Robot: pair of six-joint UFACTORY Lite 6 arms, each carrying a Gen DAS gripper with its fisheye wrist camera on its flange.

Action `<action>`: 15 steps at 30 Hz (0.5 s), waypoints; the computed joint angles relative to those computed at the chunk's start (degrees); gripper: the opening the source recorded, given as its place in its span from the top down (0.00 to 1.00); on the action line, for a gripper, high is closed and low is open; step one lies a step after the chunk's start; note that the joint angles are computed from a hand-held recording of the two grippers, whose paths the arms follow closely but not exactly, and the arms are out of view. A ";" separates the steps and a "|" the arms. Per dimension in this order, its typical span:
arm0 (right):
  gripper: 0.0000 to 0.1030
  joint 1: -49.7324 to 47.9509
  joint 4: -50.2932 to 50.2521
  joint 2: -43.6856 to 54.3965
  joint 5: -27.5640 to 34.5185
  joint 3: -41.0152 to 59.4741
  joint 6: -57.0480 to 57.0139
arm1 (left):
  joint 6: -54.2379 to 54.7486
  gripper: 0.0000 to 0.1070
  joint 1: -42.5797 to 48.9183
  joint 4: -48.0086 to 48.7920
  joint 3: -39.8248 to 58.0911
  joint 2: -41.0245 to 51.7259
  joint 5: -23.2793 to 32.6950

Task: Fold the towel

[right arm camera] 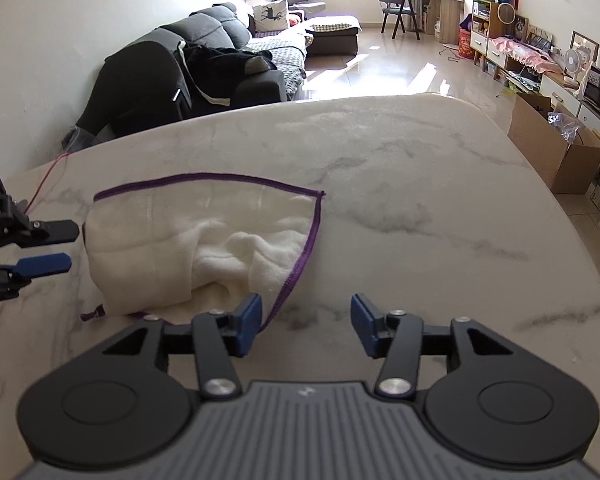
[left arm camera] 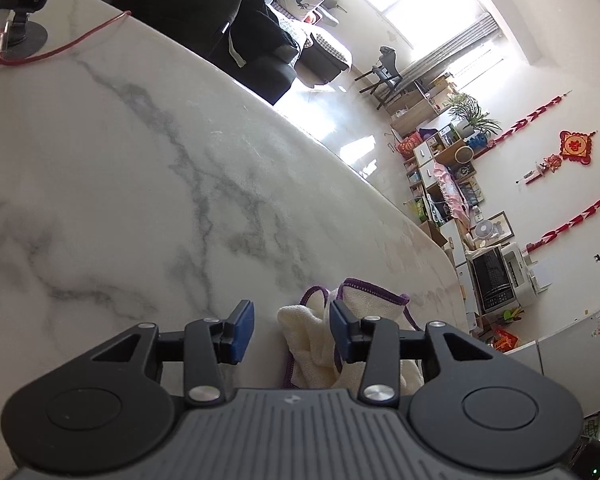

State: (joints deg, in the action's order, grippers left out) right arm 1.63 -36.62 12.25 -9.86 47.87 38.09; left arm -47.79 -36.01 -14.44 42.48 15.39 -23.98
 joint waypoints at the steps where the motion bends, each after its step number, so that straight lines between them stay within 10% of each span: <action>1: 0.25 0.22 4.43 -0.87 -0.62 -0.73 -4.77 | -1.68 0.60 0.36 1.54 -0.07 0.22 -0.32; 8: 0.01 2.54 16.92 -2.22 -1.65 -0.87 -19.38 | -4.22 0.60 0.95 3.76 0.81 1.71 -0.65; 15: 0.00 3.47 33.68 2.50 2.20 3.61 -34.15 | -10.98 0.60 2.63 11.03 0.21 2.20 -3.36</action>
State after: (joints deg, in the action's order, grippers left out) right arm 5.10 -2.93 14.75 -7.66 51.48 3.93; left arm -58.77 -33.38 -3.41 42.69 17.59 -27.34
